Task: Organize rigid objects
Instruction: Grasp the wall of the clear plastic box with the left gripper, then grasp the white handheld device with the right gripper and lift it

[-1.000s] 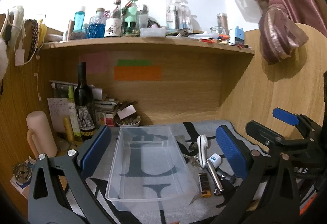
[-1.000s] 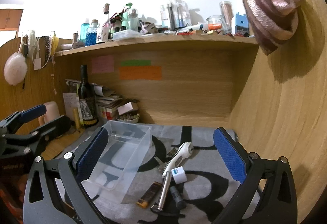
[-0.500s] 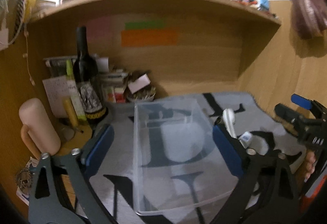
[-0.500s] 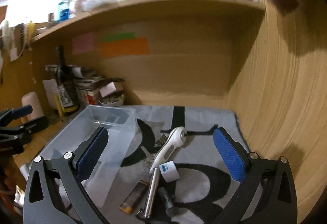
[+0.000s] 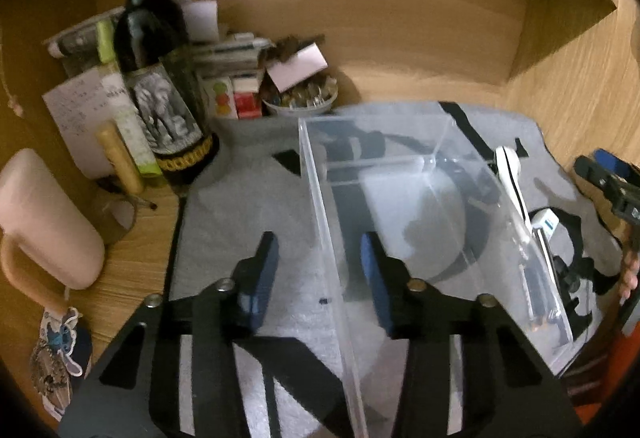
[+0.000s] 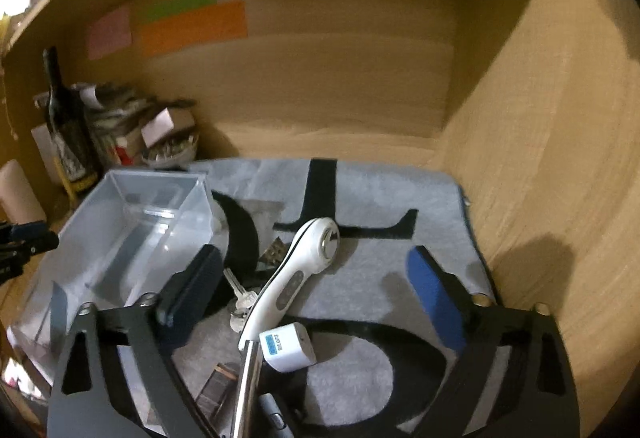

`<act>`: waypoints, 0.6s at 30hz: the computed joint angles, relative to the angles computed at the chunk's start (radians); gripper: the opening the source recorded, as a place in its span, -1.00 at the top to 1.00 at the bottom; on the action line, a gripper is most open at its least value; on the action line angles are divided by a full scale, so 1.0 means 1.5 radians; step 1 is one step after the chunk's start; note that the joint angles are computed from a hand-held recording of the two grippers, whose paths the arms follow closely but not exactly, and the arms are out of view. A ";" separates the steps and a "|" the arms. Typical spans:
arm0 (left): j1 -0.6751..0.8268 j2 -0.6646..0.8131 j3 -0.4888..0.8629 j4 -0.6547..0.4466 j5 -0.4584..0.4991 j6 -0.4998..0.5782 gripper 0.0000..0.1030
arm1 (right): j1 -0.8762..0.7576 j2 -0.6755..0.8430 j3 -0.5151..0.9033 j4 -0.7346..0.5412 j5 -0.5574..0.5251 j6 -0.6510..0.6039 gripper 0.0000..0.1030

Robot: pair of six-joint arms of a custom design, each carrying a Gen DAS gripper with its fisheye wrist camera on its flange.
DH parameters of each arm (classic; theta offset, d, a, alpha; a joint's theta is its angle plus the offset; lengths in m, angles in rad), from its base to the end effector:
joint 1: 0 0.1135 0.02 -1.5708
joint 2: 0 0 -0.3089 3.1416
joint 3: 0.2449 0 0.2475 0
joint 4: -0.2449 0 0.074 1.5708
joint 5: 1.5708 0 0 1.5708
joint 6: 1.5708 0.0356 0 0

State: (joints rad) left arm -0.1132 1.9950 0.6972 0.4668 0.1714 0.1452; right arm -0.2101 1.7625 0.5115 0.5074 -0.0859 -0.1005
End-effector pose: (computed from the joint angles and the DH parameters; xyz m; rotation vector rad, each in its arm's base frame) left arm 0.3403 -0.0448 0.0994 0.3874 2.3629 -0.1907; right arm 0.2861 -0.0579 0.1336 0.0831 2.3102 -0.0588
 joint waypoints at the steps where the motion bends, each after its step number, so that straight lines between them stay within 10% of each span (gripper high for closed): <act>1: 0.002 0.006 0.012 -0.018 0.004 0.006 0.33 | -0.002 0.010 0.017 -0.019 -0.002 -0.004 -0.68; 9: 0.005 0.059 0.088 -0.123 0.058 0.020 0.76 | 0.010 0.140 0.183 -0.187 0.026 0.005 -0.07; 18: 0.002 0.064 0.061 -0.062 0.051 0.029 0.76 | 0.017 0.240 0.309 -0.309 0.001 0.023 -0.05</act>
